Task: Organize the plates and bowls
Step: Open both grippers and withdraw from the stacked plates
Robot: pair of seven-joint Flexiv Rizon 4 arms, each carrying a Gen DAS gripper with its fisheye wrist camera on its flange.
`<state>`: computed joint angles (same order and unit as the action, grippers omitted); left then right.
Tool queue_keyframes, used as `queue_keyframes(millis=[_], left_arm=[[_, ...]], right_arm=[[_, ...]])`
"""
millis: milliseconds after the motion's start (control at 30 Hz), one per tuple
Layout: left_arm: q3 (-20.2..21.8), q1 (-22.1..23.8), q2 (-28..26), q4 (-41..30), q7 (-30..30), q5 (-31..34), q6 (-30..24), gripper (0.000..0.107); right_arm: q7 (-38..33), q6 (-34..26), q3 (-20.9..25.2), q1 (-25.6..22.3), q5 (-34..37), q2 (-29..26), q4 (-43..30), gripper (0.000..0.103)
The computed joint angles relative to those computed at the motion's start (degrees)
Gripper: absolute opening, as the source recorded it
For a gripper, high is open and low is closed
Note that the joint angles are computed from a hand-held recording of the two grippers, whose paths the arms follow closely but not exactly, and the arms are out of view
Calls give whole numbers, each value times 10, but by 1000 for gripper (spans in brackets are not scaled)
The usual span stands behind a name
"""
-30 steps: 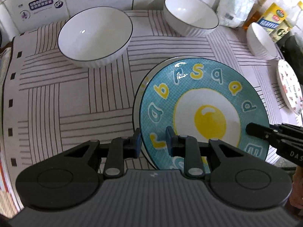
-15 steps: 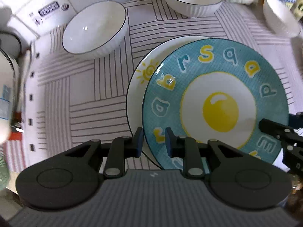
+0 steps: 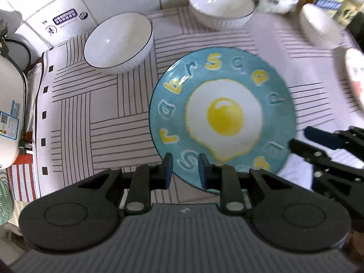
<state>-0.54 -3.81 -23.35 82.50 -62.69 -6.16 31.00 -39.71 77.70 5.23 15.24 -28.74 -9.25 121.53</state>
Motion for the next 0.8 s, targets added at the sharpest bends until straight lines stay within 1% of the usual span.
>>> queue_keyframes(millis=[67, 167, 200, 233, 333, 433, 633, 800], left_arm=[[-6, 8, 17, 15, 22, -19, 5, 23], [-11, 17, 41, 30, 60, -45, -6, 23], [-13, 21, 50, 36, 76, -56, -8, 23], [-14, 23, 56, 40, 90, -65, -9, 23], [-16, 28, 74, 47, 126, -89, -20, 23], [-17, 28, 93, 58, 157, -111, -26, 24], [-16, 22, 130, 82, 207, -142, -43, 26], [-15, 12, 152, 95, 225, -159, -51, 33]], right_arm=[[21, 10, -5, 5, -23, 17, 11, 33], [95, 17, -13, 4, -89, 48, 30, 33], [126, 21, -14, 0, -123, 60, 37, 33], [163, 20, -13, -5, -162, 70, 41, 33], [235, 12, 2, -31, -245, 100, 49, 33], [281, -10, 22, -57, -297, 133, 57, 36], [323, -45, 53, -102, -345, 200, 81, 45], [315, -60, 69, -127, -342, 250, 106, 55]])
